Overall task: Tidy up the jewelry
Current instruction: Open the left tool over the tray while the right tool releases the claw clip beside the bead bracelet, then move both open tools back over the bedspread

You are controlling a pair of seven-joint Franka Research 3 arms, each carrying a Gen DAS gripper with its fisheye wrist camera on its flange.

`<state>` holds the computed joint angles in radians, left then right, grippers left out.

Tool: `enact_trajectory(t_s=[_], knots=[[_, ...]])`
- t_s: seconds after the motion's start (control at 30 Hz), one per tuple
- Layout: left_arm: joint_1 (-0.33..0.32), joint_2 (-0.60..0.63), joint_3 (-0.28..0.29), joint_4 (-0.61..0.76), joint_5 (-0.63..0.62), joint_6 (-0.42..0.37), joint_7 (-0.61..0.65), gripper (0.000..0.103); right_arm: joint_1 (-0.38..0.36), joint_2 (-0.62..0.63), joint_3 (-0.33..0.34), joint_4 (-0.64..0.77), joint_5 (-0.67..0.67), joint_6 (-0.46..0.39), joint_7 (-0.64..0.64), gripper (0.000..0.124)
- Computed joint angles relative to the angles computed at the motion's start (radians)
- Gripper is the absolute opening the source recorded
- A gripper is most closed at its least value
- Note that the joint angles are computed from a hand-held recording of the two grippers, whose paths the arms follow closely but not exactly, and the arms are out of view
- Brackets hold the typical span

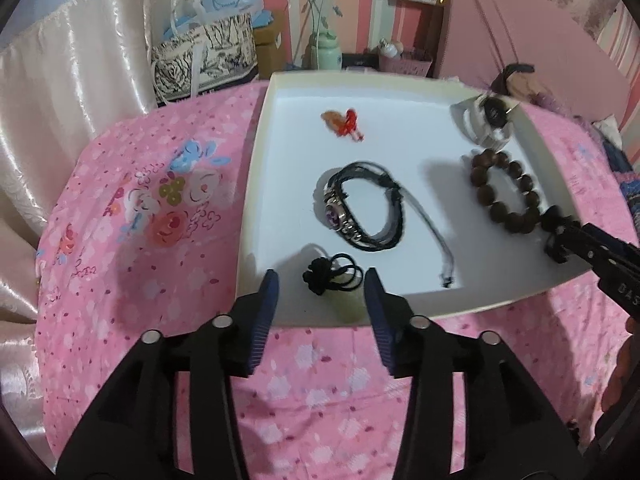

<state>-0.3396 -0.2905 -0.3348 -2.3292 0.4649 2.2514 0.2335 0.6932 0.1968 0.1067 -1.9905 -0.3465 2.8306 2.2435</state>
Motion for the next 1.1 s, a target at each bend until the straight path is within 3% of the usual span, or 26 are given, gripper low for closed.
enact_trajectory(t_s=[0.13, 0.27, 0.33, 0.4, 0.43, 0.57, 0.83, 1.1], knots=[[-0.014, -0.056, -0.020, 0.004, 0.013, -0.013, -0.017, 0.064, -0.004, -0.084, -0.007, -0.059, -0.055, 0.030, 0.044, 0.058], [-0.031, -0.125, -0.054, 0.014, 0.028, -0.071, -0.038, 0.089, -0.043, -0.184, 0.024, -0.125, -0.138, 0.035, 0.089, 0.063], [-0.044, -0.166, -0.071, 0.009, 0.033, -0.101, -0.051, 0.092, -0.071, -0.244, 0.044, -0.178, -0.141, 0.052, 0.099, 0.065], [-0.060, -0.205, -0.091, 0.008, 0.035, -0.145, -0.057, 0.097, -0.103, -0.289, 0.067, -0.217, -0.162, 0.065, 0.133, 0.082], [-0.066, -0.216, -0.101, 0.012, 0.033, -0.172, -0.061, 0.099, -0.120, -0.317, 0.081, -0.240, -0.176, 0.064, 0.151, 0.084], [-0.103, -0.273, -0.121, 0.004, 0.012, -0.254, -0.073, 0.100, -0.140, -0.398, 0.105, -0.321, -0.092, 0.070, 0.086, 0.084], [-0.173, -0.411, -0.137, -0.084, -0.073, -0.310, -0.135, 0.100, -0.190, -0.516, 0.178, -0.437, 0.042, 0.058, 0.018, 0.085], [-0.239, -0.467, -0.165, -0.134, -0.131, -0.366, -0.196, 0.100, -0.222, -0.623, 0.270, -0.531, 0.154, 0.038, -0.063, 0.085]])
